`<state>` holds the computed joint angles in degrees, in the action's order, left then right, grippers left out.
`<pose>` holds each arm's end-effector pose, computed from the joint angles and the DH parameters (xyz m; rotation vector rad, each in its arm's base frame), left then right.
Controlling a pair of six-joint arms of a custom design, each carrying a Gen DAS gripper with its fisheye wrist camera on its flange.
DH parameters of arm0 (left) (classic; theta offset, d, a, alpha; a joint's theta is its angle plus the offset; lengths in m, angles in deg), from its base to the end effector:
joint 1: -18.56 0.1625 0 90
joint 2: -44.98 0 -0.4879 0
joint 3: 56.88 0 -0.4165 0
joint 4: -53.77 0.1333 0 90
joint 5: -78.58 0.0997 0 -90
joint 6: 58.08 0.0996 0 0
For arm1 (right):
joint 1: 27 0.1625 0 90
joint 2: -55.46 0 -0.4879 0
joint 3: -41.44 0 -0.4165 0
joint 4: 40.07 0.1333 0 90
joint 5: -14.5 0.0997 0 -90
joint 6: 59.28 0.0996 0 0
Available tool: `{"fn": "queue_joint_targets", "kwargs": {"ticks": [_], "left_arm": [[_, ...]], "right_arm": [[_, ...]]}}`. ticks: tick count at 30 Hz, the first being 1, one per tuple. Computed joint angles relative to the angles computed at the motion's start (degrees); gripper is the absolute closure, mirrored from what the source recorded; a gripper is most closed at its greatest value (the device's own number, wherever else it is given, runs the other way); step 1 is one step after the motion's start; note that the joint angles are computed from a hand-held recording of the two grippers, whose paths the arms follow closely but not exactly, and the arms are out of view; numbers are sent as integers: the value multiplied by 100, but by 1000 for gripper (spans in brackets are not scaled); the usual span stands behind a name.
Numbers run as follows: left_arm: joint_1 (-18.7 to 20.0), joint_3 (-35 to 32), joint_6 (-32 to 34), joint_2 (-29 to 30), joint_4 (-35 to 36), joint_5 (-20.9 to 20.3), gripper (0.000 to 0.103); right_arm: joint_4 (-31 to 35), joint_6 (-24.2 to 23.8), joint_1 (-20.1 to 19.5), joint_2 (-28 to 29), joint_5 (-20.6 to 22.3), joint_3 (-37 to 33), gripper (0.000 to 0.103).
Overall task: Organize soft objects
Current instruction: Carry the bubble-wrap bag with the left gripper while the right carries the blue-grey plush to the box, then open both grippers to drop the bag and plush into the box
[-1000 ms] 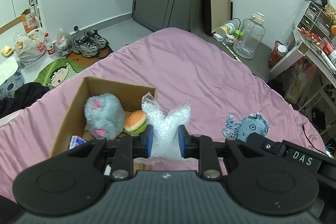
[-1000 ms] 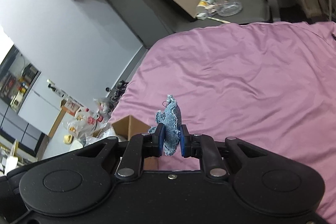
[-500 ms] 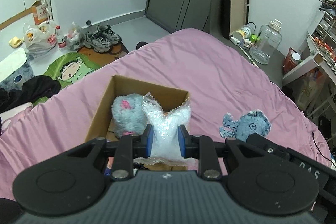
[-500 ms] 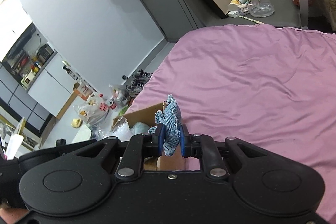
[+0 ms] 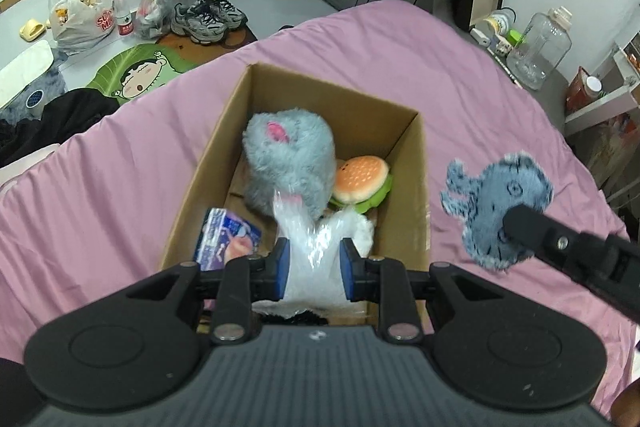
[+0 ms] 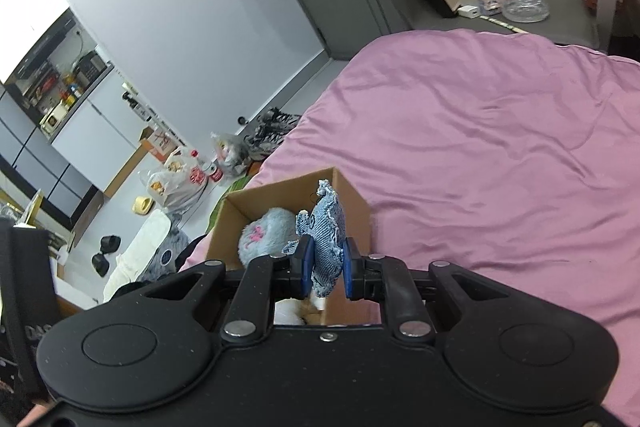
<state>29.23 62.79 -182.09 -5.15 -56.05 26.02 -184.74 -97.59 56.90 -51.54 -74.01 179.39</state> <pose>-0.4186 -0.2761 0.0195 -0.5276 2.2119 -0.9561 0.0984 -0.3584 0.3638 0.8265 -2.8336 0.5884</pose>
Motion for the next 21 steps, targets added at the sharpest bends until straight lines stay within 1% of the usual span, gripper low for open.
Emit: {"fn": "queue_joint_targets", "kwargs": {"ticks": [4,10,17,18,19,20,21], "left_arm": [[-12,171,-74,-123,-64,-175,79],[-85,358,-382,-398,100,-157,76],[-166,440,-483,-569,140,-174,75],[-187,441,-481,-578,137,-177,74],[-199,438,-468,-580,137,-177,71],[-205,408,-442,-569,164,-176,67],[-207,360,-408,-565,231,-193,65]], "right_arm": [[4,14,156,86,-88,47,87],[64,62,367,151,-221,99,87],[75,105,576,88,-616,182,87],[170,69,580,40,-629,178,84],[289,26,600,14,-645,166,83],[354,11,628,-5,-676,158,77],[385,-4,639,-61,-670,169,60]]}}
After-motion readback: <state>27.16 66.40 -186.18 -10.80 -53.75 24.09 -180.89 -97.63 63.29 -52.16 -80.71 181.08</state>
